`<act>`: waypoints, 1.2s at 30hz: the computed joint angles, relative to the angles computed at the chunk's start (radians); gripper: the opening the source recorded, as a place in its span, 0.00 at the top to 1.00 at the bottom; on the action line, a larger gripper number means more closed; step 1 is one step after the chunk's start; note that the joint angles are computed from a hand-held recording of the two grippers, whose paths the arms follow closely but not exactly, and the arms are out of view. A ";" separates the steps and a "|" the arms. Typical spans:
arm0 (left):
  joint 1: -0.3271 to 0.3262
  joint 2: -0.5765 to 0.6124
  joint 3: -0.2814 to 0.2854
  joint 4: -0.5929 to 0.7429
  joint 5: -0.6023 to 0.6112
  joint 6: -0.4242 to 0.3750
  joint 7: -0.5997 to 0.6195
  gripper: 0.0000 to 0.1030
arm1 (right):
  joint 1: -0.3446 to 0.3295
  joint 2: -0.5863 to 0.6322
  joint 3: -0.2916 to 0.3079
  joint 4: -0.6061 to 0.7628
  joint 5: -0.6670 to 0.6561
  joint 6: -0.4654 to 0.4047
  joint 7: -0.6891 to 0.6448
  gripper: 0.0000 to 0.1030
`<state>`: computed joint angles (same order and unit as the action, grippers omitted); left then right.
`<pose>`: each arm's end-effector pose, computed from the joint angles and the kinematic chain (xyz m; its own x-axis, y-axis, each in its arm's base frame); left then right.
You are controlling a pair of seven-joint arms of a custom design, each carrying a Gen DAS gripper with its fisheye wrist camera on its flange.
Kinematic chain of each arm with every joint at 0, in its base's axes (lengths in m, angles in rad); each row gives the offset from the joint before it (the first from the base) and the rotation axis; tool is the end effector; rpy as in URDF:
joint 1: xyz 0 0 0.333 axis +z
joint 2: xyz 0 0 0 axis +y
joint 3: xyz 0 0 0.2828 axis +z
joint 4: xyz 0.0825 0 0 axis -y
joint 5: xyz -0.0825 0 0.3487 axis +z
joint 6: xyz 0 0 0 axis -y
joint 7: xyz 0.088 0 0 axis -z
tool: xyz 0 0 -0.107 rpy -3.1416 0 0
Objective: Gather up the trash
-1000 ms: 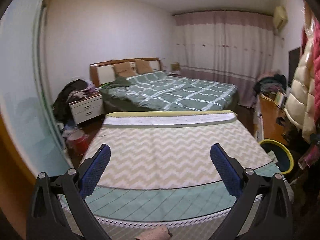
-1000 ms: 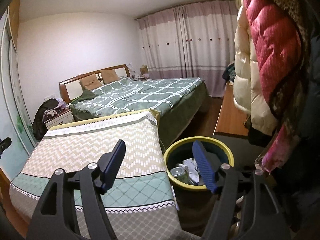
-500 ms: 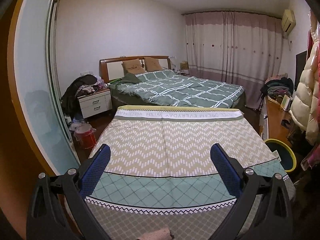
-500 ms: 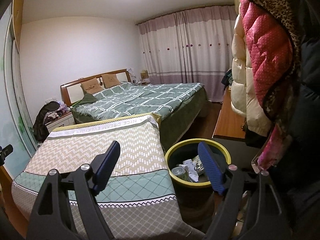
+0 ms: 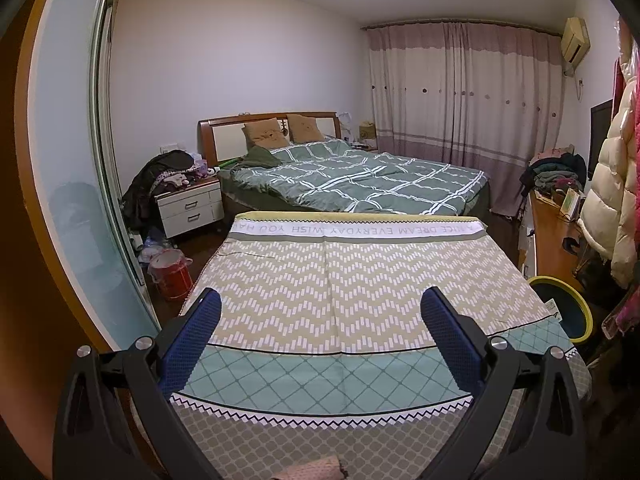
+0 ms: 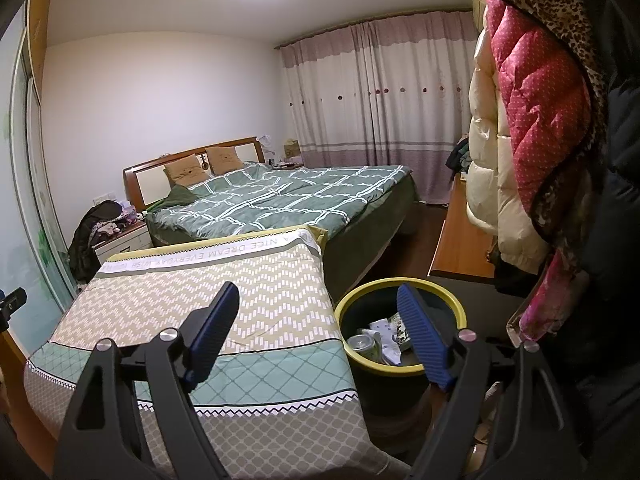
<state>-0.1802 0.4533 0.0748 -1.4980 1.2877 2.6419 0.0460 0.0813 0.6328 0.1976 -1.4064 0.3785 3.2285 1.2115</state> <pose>0.6737 -0.1055 0.4543 0.4194 -0.9076 -0.0188 -0.4012 -0.1668 -0.9007 0.7016 0.1196 0.4657 0.2018 -0.9720 -0.1208 -0.3881 0.0339 -0.9210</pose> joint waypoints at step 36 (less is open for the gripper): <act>-0.006 0.048 0.014 0.054 -0.108 0.011 0.106 0.05 | 0.033 0.038 -0.035 0.055 -0.009 -0.032 0.021 0.25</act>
<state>-0.1865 0.5009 0.0891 -1.4441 1.1796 2.6527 0.1521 0.1140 0.6704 0.1624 -1.3516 0.3692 3.1965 1.2323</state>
